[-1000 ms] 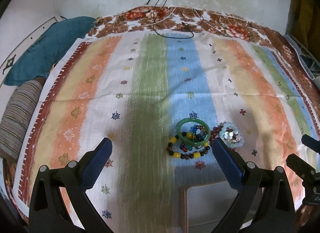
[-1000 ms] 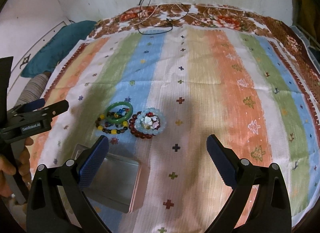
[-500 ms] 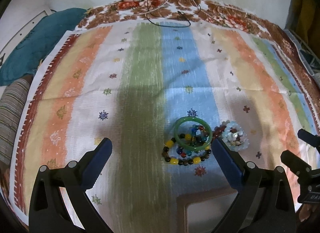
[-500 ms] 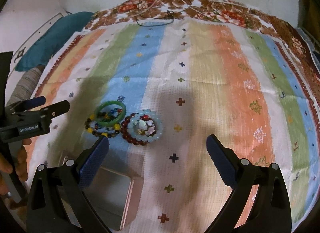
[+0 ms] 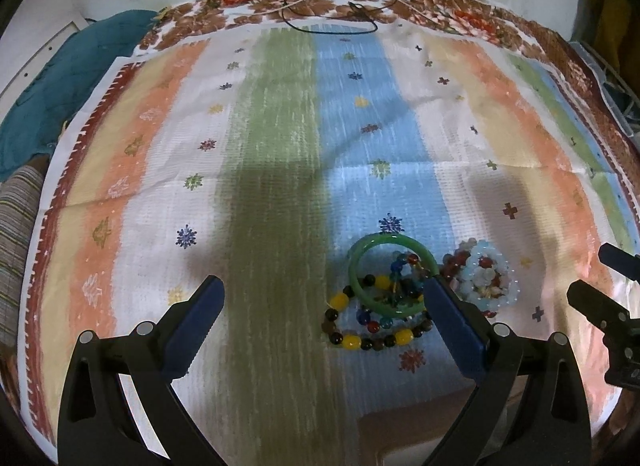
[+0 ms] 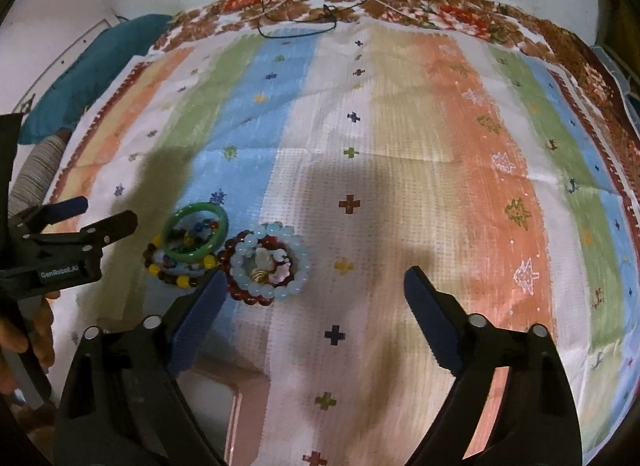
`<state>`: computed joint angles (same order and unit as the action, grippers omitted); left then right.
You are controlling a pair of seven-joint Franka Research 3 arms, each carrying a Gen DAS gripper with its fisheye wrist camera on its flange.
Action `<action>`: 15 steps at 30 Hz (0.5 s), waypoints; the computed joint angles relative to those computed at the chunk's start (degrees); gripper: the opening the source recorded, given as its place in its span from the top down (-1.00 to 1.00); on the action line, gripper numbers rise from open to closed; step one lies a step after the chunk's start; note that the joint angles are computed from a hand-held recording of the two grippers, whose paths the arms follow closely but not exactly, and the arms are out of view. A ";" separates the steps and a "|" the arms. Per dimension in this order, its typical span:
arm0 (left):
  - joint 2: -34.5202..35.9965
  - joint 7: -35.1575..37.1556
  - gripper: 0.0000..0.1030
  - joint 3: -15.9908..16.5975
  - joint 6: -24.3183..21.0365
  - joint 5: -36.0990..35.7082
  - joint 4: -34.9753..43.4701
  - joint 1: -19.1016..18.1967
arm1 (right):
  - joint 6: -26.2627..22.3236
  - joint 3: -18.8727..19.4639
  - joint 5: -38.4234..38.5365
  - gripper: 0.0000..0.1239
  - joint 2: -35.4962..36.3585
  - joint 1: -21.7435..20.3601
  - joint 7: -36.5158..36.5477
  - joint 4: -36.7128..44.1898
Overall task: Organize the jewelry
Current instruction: 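Move the left tool to the green bangle while the right tool approaches the aqua bracelet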
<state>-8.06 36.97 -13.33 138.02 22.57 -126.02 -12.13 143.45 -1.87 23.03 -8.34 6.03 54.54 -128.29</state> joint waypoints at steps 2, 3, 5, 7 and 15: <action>0.76 0.21 -0.89 0.17 -0.02 -0.08 0.37 0.13 | -0.40 0.13 -0.71 -0.37 1.13 -0.09 0.79 0.80; 1.07 0.52 -0.88 0.33 0.13 -0.37 0.49 0.19 | -0.45 0.20 -1.00 -0.37 1.58 -0.11 1.05 1.11; 1.70 1.72 -0.81 0.73 1.07 -1.76 0.47 0.23 | -0.32 0.35 -1.53 -0.37 2.35 -0.08 1.35 1.53; 2.21 2.48 -0.79 0.95 1.48 -2.79 0.49 0.34 | -0.52 0.43 -1.61 -0.33 3.07 0.00 1.49 2.10; 4.54 5.22 -0.61 1.56 3.01 -6.11 1.45 0.86 | -0.81 0.91 -3.80 -0.21 5.86 0.20 3.06 3.99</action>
<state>-3.53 42.20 -11.76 141.03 16.47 -124.57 -11.26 142.63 -0.96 19.24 -2.48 6.23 57.61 -124.30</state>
